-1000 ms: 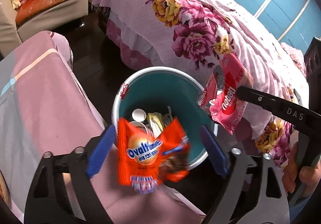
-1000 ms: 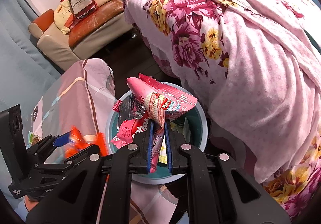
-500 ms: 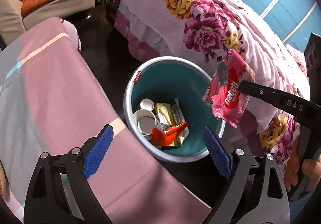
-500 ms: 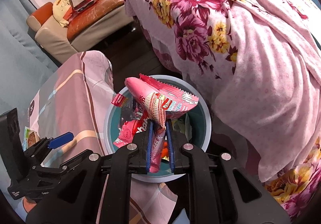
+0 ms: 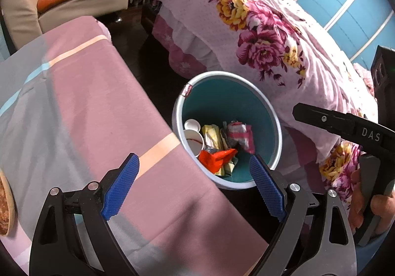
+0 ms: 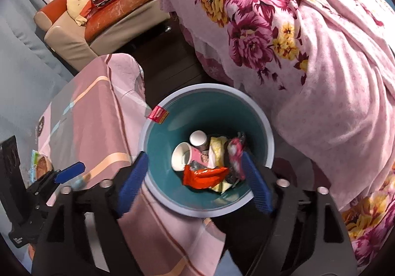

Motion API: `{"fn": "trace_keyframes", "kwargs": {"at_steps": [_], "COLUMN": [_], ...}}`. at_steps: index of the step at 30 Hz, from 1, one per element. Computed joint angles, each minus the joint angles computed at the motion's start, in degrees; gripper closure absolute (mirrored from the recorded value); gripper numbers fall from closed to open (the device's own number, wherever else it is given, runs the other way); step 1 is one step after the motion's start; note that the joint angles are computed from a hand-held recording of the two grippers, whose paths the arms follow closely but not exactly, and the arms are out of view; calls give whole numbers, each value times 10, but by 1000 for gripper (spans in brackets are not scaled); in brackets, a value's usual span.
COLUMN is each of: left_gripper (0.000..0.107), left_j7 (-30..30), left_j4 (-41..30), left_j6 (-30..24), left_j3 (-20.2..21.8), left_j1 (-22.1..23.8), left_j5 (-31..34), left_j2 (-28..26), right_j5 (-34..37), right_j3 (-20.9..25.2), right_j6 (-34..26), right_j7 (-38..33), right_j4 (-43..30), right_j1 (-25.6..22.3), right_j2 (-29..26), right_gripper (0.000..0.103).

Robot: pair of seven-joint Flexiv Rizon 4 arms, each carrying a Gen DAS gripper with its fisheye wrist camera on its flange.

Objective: Collect trash
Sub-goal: 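Move both open tools back over the table toward the can and snack bag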

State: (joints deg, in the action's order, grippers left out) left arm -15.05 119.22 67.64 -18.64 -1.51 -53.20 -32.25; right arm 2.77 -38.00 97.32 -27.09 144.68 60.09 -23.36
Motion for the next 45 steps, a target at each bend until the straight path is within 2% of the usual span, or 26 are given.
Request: {"fn": "trace_keyframes", "kwargs": {"at_steps": [5, 13, 22, 26, 32, 37, 40, 45], "left_gripper": [16, 16, 15, 15, 15, 15, 10, 10], "left_j7": [10, 47, 105, 125, 148, 173, 181, 148], "left_j4": [7, 23, 35, 36, 31, 18, 7, -23], "left_j6": [-14, -38, -69, -85, -109, -105, -99, -104], "left_j3": [6, 31, 81, 107, 142, 162, 169, 179], "left_j1": [12, 25, 41, 56, 93, 127, 149, 188], "left_j5": [-16, -58, -126, -144, -160, -187, -200, -172], "left_j2": [12, 41, 76, 86, 96, 90, 77, 42], "right_j5": [-17, -84, -169, -195, -208, -200, -201, -213], "right_j3": [-16, -32, 8, 56, 170, 283, 342, 431], "right_j6": [-22, -56, -112, -139, -196, -253, -289, -358], "right_j7": [10, 50, 90, 96, 68, 6, -28, -83], "right_j4": [-6, -27, -81, -121, -215, -322, -388, -507], "right_j1": [23, 50, 43, 16, -56, -134, -172, -222], "right_j2": [8, 20, 31, 27, 1, -43, -75, -140], "right_gripper": [27, 27, 27, 27, 27, 27, 27, 27]}}
